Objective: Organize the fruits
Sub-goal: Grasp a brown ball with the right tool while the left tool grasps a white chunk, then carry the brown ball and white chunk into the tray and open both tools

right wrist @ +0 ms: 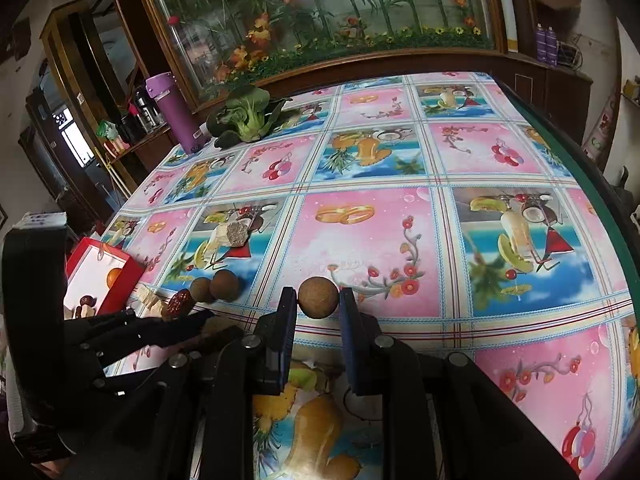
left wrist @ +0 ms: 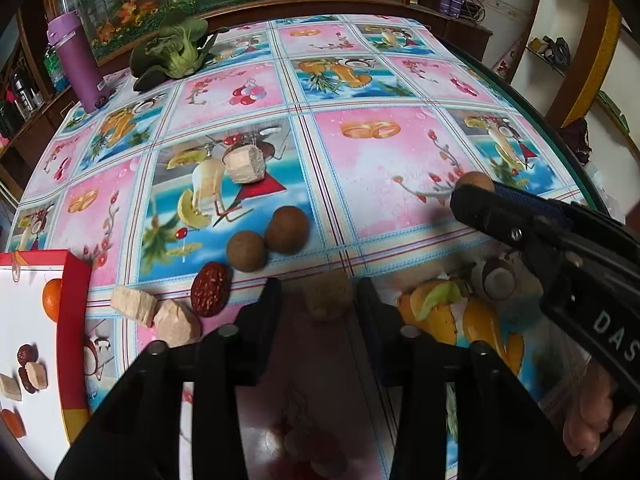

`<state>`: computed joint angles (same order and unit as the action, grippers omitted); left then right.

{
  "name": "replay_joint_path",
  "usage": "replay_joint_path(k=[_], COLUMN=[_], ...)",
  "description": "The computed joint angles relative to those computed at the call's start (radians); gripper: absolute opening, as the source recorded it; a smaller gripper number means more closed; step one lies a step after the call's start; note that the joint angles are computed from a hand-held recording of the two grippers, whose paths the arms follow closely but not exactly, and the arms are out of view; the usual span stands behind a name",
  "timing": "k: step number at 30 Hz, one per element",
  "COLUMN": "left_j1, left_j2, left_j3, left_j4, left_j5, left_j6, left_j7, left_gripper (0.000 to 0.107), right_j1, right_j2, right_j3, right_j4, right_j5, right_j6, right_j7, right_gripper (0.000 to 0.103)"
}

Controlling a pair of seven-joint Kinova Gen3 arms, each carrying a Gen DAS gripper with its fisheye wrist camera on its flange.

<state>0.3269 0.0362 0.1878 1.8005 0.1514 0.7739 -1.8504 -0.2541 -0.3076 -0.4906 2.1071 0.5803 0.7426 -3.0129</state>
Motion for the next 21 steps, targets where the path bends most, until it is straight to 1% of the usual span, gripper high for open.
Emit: replay_joint_path(k=[1, 2, 7, 9, 11, 12, 13, 14, 15, 17, 19, 21], left_j1=[0.0, 0.0, -0.012, -0.02, -0.034, -0.035, -0.028, -0.04, -0.061, -0.077, -0.09, -0.115], left_j2=[-0.002, -0.003, -0.025, -0.046, -0.081, -0.102, -0.13, -0.165, -0.195, -0.269, -0.33, -0.375], left_j3=[0.0, 0.0, -0.009, -0.016, -0.017, -0.033, -0.067, -0.087, -0.088, -0.125, -0.177, -0.221], left_j4=[0.004, 0.008, 0.035, 0.048, 0.066, 0.075, 0.087, 0.102, 0.114, 0.145, 0.168, 0.181], left_j5=[0.004, 0.007, 0.056, 0.081, 0.078, 0.094, 0.125, 0.151, 0.161, 0.168, 0.186, 0.183], left_j6=[-0.007, -0.013, -0.026, -0.028, -0.035, -0.034, -0.032, -0.031, -0.034, -0.046, -0.044, -0.036], left_j7=[-0.002, -0.008, -0.049, -0.068, -0.065, -0.077, -0.106, -0.134, -0.148, -0.177, -0.213, -0.23], left_gripper=[0.03, 0.026, 0.027, 0.027, 0.027, 0.027, 0.027, 0.027, 0.027, 0.027, 0.027, 0.027], right_j1=[0.001, 0.004, 0.025, 0.042, 0.057, 0.064, 0.07, 0.069, 0.065, 0.063, 0.057, 0.053], right_j2=[0.0, -0.001, -0.021, -0.029, -0.035, -0.037, -0.038, -0.036, -0.033, -0.03, -0.018, 0.009], right_j3=[-0.002, -0.006, -0.031, -0.05, -0.067, -0.076, -0.08, -0.078, -0.073, -0.078, -0.102, -0.148], right_j4=[0.002, 0.004, 0.025, 0.034, 0.038, 0.041, 0.043, 0.043, 0.042, 0.037, 0.019, -0.01], right_j5=[0.003, 0.008, 0.05, 0.069, 0.084, 0.093, 0.099, 0.094, 0.084, 0.076, 0.074, 0.094], right_j6=[-0.004, -0.006, -0.044, -0.058, -0.062, -0.065, -0.072, -0.075, -0.08, -0.092, -0.107, -0.11], right_j7=[-0.005, -0.013, -0.059, -0.083, -0.098, -0.106, -0.113, -0.111, -0.108, -0.112, -0.125, -0.144], right_gripper=[0.02, 0.02, 0.02, 0.02, 0.02, 0.02, 0.02, 0.02, 0.02, 0.02, 0.02, 0.02])
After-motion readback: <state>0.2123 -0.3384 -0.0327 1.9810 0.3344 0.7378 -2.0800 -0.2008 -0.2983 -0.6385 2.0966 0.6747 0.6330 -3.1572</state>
